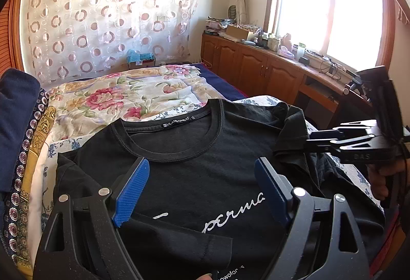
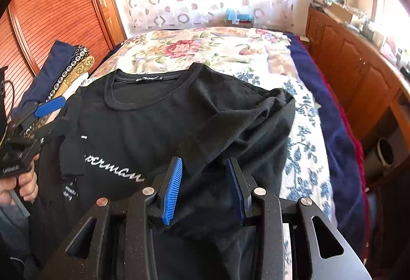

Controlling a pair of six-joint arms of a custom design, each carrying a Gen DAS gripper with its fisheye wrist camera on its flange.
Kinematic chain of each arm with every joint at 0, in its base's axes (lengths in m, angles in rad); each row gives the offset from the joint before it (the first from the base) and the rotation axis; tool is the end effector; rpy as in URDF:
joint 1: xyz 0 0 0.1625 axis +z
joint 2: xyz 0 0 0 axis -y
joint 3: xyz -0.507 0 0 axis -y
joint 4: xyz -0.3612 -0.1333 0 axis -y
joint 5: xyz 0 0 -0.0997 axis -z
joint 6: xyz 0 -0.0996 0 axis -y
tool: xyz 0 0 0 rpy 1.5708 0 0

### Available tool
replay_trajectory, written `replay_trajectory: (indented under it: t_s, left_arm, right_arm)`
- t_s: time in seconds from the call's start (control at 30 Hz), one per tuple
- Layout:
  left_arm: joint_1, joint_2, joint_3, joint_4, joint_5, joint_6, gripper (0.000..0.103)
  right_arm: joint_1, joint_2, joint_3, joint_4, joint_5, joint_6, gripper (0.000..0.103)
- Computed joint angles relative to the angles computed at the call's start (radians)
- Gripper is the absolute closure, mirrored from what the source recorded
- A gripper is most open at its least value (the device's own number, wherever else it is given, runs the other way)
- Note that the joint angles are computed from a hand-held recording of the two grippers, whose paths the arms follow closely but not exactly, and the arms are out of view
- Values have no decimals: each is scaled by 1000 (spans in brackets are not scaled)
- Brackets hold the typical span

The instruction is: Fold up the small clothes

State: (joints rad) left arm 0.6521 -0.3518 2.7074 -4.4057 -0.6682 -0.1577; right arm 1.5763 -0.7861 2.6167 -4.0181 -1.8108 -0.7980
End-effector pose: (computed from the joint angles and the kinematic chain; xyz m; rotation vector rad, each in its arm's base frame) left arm -0.1400 -0.3730 0.0729 0.6208 2.3094 -1.0882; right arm 0.1118 -0.4021 0.1509 0.9298 -2.4453 0.6465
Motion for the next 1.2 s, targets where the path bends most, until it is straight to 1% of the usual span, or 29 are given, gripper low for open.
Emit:
replay_trajectory:
  t_s: [0.03, 0.1, 0.17, 0.27, 0.37, 0.5, 0.53, 0.57, 0.6, 0.63, 0.7, 0.73, 0.83, 0.9, 0.97, 1.03, 1.1, 1.17, 1.2]
  left_arm:
    - [1, 0, 1, 0, 1, -1, 18]
    - [4, -3, -3, 8, 3, -2, 18]
    - [4, -3, -1, 4, 9, -3, 18]
    - [5, -3, -2, 0, 20, -2, 18]
    - [12, -7, -6, 10, 31, -11, 18]
    - [26, -14, -12, 38, 40, -22, 18]
    - [28, -15, -15, 44, 41, -22, 18]
    - [30, -17, -18, 50, 42, -22, 18]
    - [32, -17, -19, 51, 45, -20, 18]
    - [35, -19, -22, 57, 48, -18, 18]
    - [37, -23, -26, 70, 58, -20, 18]
    - [40, -28, -26, 75, 60, -18, 18]
    - [46, -52, -24, 111, 77, -35, 18]
    - [51, -80, -18, 139, 88, -46, 18]
    - [53, -104, -10, 159, 100, -50, 18]
    - [54, -117, 3, 143, 105, -39, 18]
    - [65, -157, 5, 201, 92, -33, 18]
    - [71, -205, 2, 305, 115, -60, 18]
    - [72, -220, 3, 338, 124, -71, 18]
  right_arm:
    - [3, 9, -14, 5, -3, -4, 68]
    - [12, 21, -39, 28, -5, -18, 97]
    - [35, 31, -79, 72, -11, -41, 99]
    - [64, 21, -134, 159, 30, -55, 100]
    - [94, 23, -192, 208, 48, -52, 99]
    - [93, 25, -238, 253, 119, -72, 99]
    - [90, 29, -246, 257, 132, -86, 97]
    - [90, 36, -252, 251, 121, -92, 82]
    - [91, 44, -262, 252, 98, -93, 69]
    - [85, 50, -263, 239, 89, -97, 48]
    - [59, 58, -246, 186, 110, -110, 46]
    - [54, 63, -239, 167, 107, -112, 46]
    - [36, 96, -226, 56, 66, -132, 44]
    - [19, 115, -227, 21, 43, -145, 42]
    - [4, 138, -243, -4, 2, -144, 42]
    - [-9, 152, -260, -10, -24, -141, 42]
    - [-16, 167, -263, -41, -19, -144, 42]
    - [-17, 173, -263, -45, 0, -146, 42]
    - [-16, 178, -267, -43, -1, -148, 42]
